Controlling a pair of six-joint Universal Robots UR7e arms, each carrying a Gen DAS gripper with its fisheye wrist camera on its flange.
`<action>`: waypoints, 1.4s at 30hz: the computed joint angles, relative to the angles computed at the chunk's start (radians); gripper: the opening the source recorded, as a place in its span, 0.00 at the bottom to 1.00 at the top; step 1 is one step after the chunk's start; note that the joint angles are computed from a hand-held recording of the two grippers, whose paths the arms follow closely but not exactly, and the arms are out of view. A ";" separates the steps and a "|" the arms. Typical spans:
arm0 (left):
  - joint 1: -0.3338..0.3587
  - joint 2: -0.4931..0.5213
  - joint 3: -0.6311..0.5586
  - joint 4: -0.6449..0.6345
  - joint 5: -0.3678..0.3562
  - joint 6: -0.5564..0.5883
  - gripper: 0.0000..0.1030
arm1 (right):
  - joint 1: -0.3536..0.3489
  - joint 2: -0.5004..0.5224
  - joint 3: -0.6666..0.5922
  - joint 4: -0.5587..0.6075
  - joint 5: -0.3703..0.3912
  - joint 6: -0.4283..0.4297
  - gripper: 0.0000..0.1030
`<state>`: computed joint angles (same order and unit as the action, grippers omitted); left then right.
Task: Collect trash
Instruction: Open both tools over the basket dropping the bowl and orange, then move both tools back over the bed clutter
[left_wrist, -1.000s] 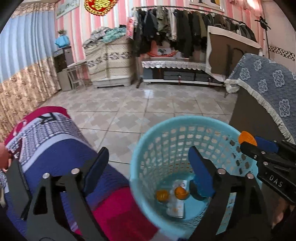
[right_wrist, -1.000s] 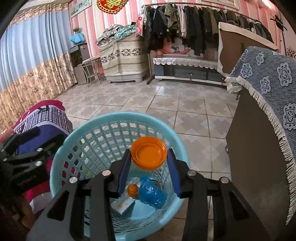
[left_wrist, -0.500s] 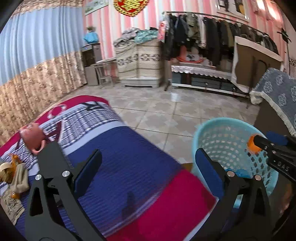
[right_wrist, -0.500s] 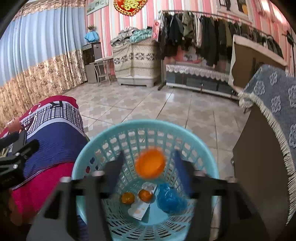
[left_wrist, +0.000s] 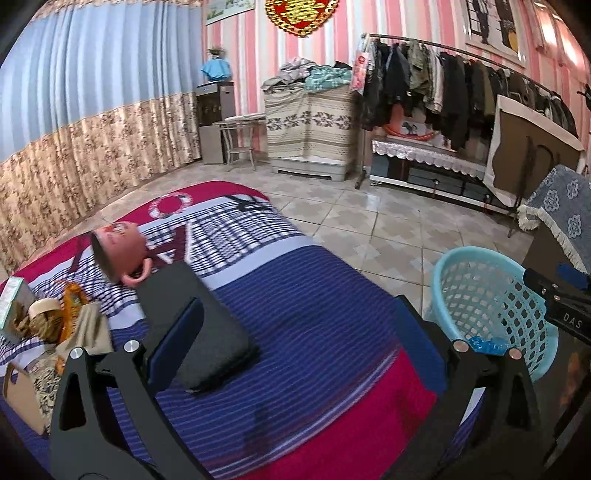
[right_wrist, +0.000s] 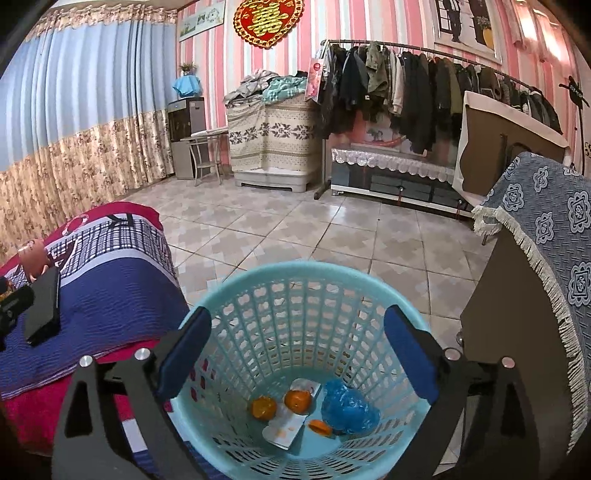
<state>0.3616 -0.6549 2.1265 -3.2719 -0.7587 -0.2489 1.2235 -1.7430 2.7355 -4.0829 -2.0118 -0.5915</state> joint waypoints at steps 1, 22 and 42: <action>0.002 -0.012 0.009 0.006 0.003 -0.009 0.95 | 0.020 0.015 -0.005 -0.006 -0.017 0.005 0.90; 0.167 -0.436 0.294 0.161 0.250 -0.098 0.95 | 0.431 0.509 -0.122 -0.126 -0.209 0.011 0.91; 0.331 -0.655 0.377 0.183 0.342 -0.093 0.95 | 0.671 0.913 -0.516 0.285 -0.173 0.099 0.72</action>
<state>0.6926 -1.3101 2.5037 -3.0886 -0.4167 -0.3418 1.8945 -0.8303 2.2198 -3.7981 -2.1853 -0.4924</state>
